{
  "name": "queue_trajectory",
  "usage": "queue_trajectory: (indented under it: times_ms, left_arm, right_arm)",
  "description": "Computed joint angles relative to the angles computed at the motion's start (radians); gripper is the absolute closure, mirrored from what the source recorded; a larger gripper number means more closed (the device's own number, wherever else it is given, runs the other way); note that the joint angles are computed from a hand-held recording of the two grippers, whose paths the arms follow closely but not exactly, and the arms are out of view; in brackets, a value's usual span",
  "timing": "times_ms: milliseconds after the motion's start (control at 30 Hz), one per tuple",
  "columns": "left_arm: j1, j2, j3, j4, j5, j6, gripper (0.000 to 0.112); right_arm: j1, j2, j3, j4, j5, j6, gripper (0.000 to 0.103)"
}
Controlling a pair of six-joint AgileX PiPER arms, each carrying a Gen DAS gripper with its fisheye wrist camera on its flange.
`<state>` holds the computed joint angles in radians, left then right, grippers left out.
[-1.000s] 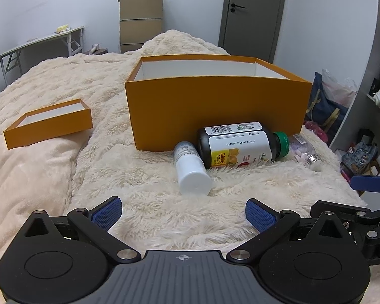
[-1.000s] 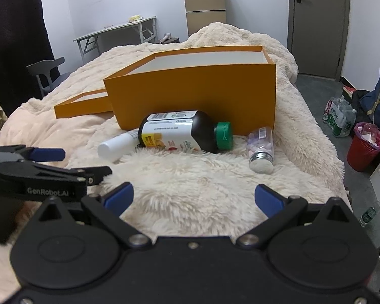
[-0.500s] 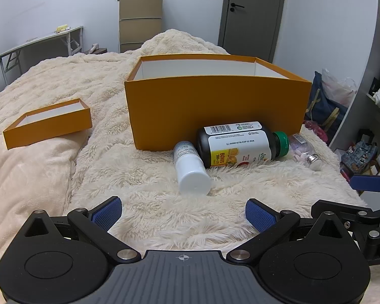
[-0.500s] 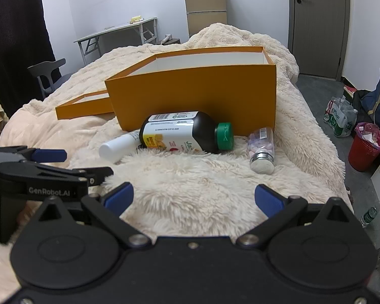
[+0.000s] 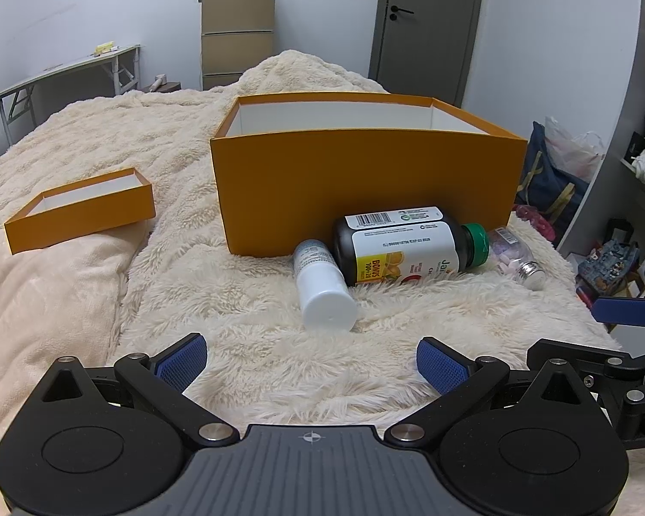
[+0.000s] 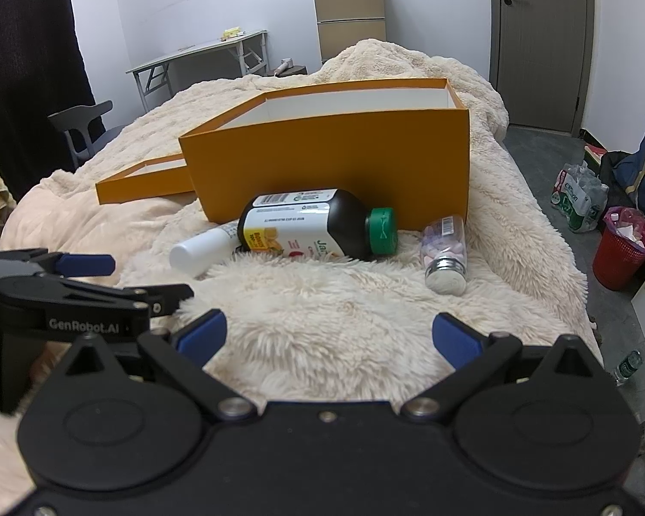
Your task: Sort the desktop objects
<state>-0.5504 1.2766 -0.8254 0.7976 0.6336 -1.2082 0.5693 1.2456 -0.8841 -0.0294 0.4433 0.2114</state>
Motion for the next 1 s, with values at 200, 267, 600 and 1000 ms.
queue_trajectory:
  times_ms: [200,267,600,1000]
  left_arm:
    - [-0.003,0.002,-0.003,-0.002,0.003,-0.001,0.009]
    - [-0.004,0.002,-0.004,-0.003,0.003,0.000,0.009]
    - [-0.008,-0.003,-0.002,-0.007,0.004,0.004,0.009]
    - [0.000,-0.005,0.000,-0.014,-0.002,0.015,0.009]
  right_arm:
    - [0.001,-0.001,0.004,0.003,-0.004,0.000,0.000]
    - [0.002,-0.002,0.006,0.003,-0.005,0.001,0.000]
    - [-0.012,-0.002,0.003,0.041,-0.004,-0.041,0.000]
    - [-0.017,0.000,0.002,0.057,-0.002,-0.062,0.000]
